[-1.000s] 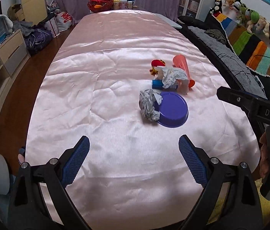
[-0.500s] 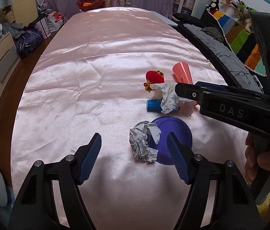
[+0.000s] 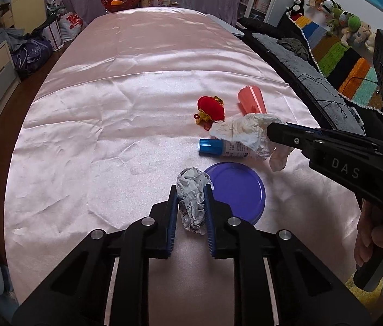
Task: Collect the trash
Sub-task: 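Grasp the crumpled white tissue with the right gripper while the left grasps crumpled foil, then lower the tissue and crumpled foil into the black bin and open both grippers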
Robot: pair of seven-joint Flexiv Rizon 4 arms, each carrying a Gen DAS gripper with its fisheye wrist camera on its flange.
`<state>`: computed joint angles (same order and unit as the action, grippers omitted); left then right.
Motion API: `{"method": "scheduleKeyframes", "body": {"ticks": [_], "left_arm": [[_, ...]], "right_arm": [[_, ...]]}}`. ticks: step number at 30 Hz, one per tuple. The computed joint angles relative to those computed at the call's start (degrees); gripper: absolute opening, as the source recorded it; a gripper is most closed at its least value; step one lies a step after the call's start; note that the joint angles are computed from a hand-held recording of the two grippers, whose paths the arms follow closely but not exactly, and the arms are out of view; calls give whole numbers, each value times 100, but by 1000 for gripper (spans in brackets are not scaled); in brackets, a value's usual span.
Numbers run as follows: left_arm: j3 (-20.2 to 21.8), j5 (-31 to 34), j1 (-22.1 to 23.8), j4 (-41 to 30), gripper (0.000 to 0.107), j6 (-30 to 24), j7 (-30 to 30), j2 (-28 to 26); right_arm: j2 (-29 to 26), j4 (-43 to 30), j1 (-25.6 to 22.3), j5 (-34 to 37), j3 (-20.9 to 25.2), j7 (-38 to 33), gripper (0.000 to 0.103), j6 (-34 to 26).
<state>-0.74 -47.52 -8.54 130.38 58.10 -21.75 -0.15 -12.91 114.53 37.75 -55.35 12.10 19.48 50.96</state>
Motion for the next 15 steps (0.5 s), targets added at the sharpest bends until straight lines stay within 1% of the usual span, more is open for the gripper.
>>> {"method": "scheduleKeyframes", "body": {"ticks": [5, 8, 12, 15], "left_arm": [[200, -178, -2, 227, 17, 63, 179, 526], [374, -43, 35, 378, 17, 18, 142, 878], [677, 162, 123, 617, 17, -280, 156, 1413], [944, 341, 222, 876, 17, -616, 186, 1916]], "right_arm": [[205, -113, 188, 18, 165, 15, 11, -522], [316, -186, 329, -3, 295, 50, 11, -840], [426, -288, 585, -48, 501, 168, 11, -1323], [500, -278, 772, -111, 647, 358, 11, -1518]]}}
